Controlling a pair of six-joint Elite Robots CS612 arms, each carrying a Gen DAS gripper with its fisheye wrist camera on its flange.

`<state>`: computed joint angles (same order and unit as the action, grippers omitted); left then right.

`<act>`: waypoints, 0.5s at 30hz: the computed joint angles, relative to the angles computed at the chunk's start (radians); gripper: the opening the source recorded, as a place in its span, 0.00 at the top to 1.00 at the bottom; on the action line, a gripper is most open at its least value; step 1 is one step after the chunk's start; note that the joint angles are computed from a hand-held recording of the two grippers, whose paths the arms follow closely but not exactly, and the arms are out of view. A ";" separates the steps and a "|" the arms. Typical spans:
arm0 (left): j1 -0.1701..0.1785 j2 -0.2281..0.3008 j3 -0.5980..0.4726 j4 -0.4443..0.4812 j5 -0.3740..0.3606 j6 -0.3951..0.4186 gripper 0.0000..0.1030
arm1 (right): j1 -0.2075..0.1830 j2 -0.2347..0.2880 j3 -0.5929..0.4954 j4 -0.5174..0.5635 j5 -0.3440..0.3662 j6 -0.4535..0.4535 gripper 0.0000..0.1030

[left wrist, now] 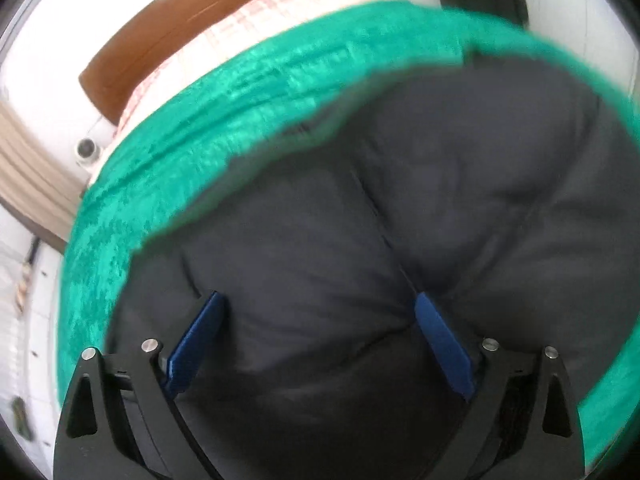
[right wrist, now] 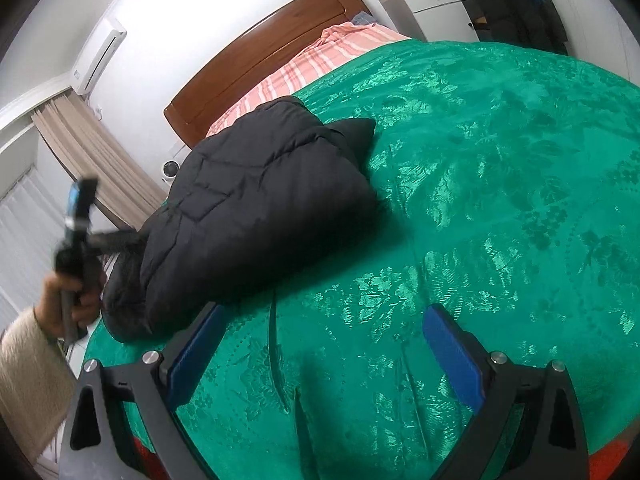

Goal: Fold large clothes

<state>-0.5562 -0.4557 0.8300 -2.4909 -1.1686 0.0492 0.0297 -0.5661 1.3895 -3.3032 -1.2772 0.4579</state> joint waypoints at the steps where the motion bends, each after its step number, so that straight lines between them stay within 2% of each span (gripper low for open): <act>1: -0.005 0.005 0.008 -0.030 0.024 0.000 0.05 | 0.001 0.000 0.000 0.000 -0.004 0.004 0.05; 3: -0.010 0.008 0.010 -0.039 0.045 -0.024 0.05 | 0.003 -0.001 0.002 -0.006 -0.007 0.009 0.05; 5: -0.008 -0.010 0.024 -0.024 0.025 -0.055 0.06 | 0.001 -0.004 0.011 -0.023 -0.006 0.018 0.05; 6: -0.006 -0.031 0.053 -0.038 0.000 -0.063 0.06 | -0.001 -0.005 0.018 -0.034 -0.006 0.026 0.05; 8: -0.001 -0.092 0.153 -0.136 -0.056 -0.067 0.05 | -0.010 -0.007 0.031 -0.061 -0.001 0.062 0.05; 10: 0.005 -0.169 0.292 -0.289 -0.155 -0.064 0.05 | -0.022 -0.002 0.035 -0.086 0.026 0.120 0.05; 12: 0.009 -0.220 0.394 -0.401 -0.269 -0.049 0.03 | -0.032 0.008 0.030 -0.112 0.056 0.174 0.05; 15: 0.004 -0.259 0.488 -0.491 -0.402 0.002 0.03 | -0.038 0.022 0.015 -0.138 0.075 0.236 0.05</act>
